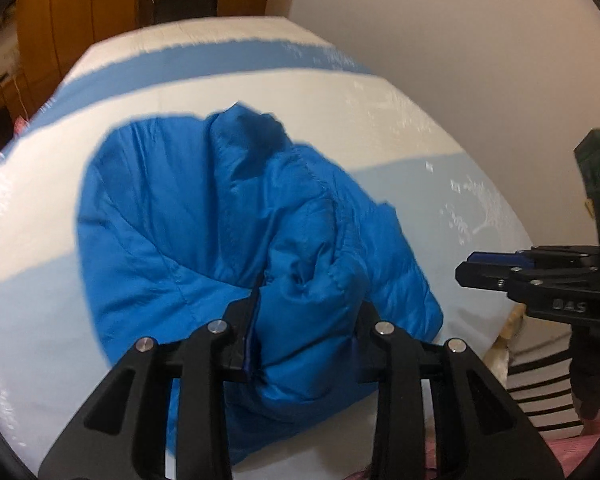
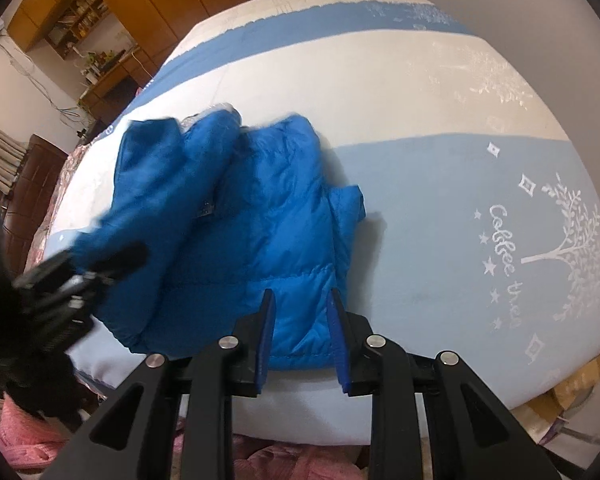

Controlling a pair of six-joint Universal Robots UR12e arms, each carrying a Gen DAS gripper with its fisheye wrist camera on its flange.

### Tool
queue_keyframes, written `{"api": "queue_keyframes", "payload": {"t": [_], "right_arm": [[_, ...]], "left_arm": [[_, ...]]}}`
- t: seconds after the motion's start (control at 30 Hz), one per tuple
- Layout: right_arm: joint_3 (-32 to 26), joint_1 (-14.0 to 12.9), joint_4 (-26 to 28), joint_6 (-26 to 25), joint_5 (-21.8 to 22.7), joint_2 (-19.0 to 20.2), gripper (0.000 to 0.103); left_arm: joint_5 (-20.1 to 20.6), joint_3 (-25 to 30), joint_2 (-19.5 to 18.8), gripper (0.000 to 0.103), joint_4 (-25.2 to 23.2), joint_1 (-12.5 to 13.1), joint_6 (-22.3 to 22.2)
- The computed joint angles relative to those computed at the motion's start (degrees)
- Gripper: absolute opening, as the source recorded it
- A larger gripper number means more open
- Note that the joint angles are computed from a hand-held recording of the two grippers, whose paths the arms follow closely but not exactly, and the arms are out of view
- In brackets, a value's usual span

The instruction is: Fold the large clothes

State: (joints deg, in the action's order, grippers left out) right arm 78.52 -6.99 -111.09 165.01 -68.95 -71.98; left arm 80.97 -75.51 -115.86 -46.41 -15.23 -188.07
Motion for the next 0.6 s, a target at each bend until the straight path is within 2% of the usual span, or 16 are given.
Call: {"api": "queue_keyframes", "payload": {"t": [0.1, 0.23, 0.33, 0.4, 0.5, 0.53, 0.6], "right_arm": [[-0.24, 0.0, 1.33, 0.02, -0.2, 0.63, 0.027], [-0.43, 0.08, 2.56, -0.39, -0.16, 1.05, 0.027], [-0.57, 0.21, 2.35, -1.22, 0.27, 1.09, 0.029], [-1.07, 0.25, 2.22, -1.62, 0.92, 1.21, 0.037], [-2.27, 0.26, 2.38, -2.76, 2.37, 1.64, 0.042], [-2.93, 0.3, 2.56, -3.03, 2.83, 1.84, 0.045], [-4.37, 0.44, 2.97, -3.72, 4.19, 2.34, 0.054]], "left_arm": [[-1.95, -0.73, -0.77, 0.034, -0.29, 0.31, -1.47], [-2.05, -0.77, -1.52, 0.035, 0.11, 0.29, -2.23], [-4.11, -1.41, -0.79, 0.037, 0.61, 0.96, -3.63], [-3.92, -1.54, -0.08, 0.038, 0.59, 0.96, -3.68], [-5.56, -2.35, 1.91, 0.048, 0.93, 1.46, -4.45], [-7.31, -2.96, 2.8, 0.052, 1.43, 2.03, -5.54], [-11.25, -4.28, 4.26, 0.052, 3.31, 3.21, -8.01]]}}
